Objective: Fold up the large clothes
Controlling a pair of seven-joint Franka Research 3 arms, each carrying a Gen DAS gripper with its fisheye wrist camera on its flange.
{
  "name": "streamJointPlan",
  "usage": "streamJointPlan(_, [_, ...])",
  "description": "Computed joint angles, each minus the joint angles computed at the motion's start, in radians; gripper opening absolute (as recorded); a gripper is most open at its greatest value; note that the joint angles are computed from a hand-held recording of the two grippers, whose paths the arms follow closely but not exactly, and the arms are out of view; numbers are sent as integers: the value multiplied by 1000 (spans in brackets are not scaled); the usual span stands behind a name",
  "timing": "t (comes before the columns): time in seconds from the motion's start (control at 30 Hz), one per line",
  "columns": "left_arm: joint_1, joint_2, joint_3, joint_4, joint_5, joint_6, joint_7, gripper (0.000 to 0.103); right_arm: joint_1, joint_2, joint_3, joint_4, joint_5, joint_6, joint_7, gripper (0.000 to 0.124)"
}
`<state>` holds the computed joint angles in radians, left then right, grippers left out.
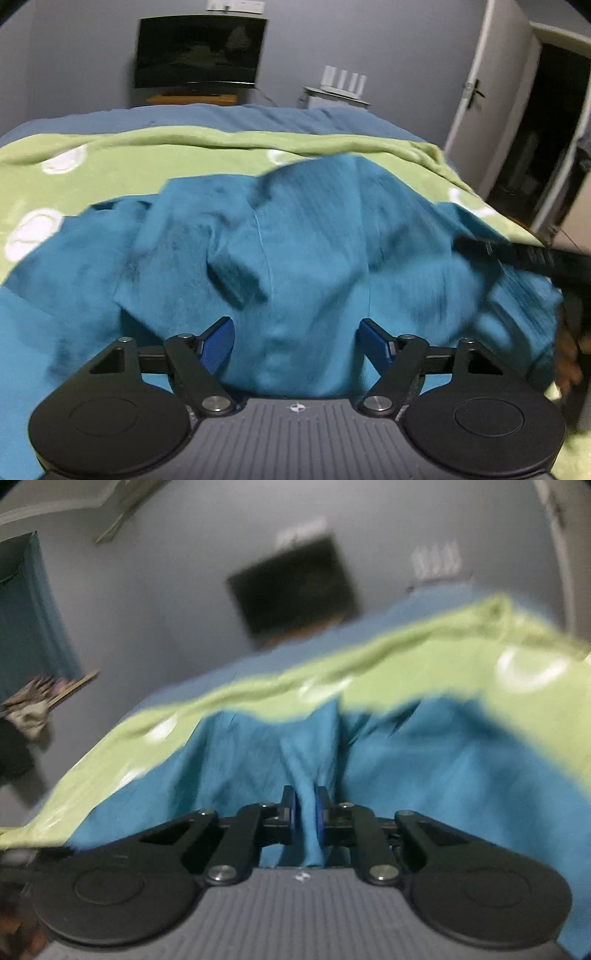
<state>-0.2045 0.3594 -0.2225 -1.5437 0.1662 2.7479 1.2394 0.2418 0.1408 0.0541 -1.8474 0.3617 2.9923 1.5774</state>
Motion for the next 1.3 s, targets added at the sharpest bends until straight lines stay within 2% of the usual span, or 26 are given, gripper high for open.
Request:
streamJointPlan(0.03, [-13,5,5,8,22,-14,1,82,31,7,-50,8,-110,-16,94,9])
streamJointPlan(0.1, [-41,20,17,30,79,-62,21,85,66,22,-109,33,-276,-103,229,12])
streamJointPlan(0.13, [-55,25,25,35,109,-79,28,85,60,24,-104,35,-294,-134,244,17])
streamJointPlan(0.17, [-62,25,31,34,131,-83,32,84,61,19,-105,25,-327,-129,273,23])
streamJointPlan(0.2, [-64,18,34,24,141,-65,25,84,76,11,-124,10,-404,-102,344,36])
streamJointPlan(0.27, [-50,-7,34,-21,137,37,-2,84,110,-15,-173,-31,-594,-13,520,38])
streamJointPlan(0.33, [-66,-22,74,-50,178,133,-88,86,112,-18,-182,-47,-685,96,591,38])
streamJointPlan(0.37, [-87,-17,107,-41,217,152,-152,89,112,-10,-179,-47,-689,140,583,38])
streamJointPlan(0.4, [-97,-5,123,-19,240,148,-194,91,86,-1,-141,-46,-665,173,542,38])
streamJointPlan(0.47, [-78,39,99,51,221,77,-190,91,-4,23,-10,-26,-524,187,342,38])
streamJointPlan(0.53, [-47,100,53,135,163,-25,-132,91,-23,52,36,8,-488,141,234,38])
streamJointPlan(0.57, [-40,126,41,163,141,-58,-113,91,-27,70,54,37,-468,78,181,38])
streamJointPlan(0.63, [-49,158,47,193,137,-98,-107,91,30,106,7,100,-510,-89,169,37])
streamJointPlan(0.67, [-57,172,53,204,143,-114,-105,91,55,118,-18,113,-538,-128,163,37])
streamJointPlan(0.73, [-72,185,68,204,167,-119,-100,91,100,134,-66,112,-592,-125,156,37])
streamJointPlan(0.8, [-81,187,80,199,192,-106,-102,91,112,136,-79,115,-574,-115,152,38])
streamJointPlan(0.9, [-44,166,52,170,146,-53,-86,89,103,114,-86,82,-502,-13,159,38])
streamJointPlan(0.97, [-7,119,37,112,113,-3,-65,89,124,98,-136,65,-506,57,218,40])
streamJointPlan(1.03, [37,92,24,96,80,24,-19,92,172,94,-228,80,-554,88,312,44])
streamJointPlan(1.13, [66,83,50,110,73,38,7,94,279,99,-427,111,-735,57,561,49])
streamJointPlan(1.2, [72,93,85,143,81,26,-28,94,260,112,-446,134,-762,7,633,49])
streamJointPlan(1.3, [85,152,128,247,86,-42,-96,95,193,98,-396,123,-729,-68,631,49])
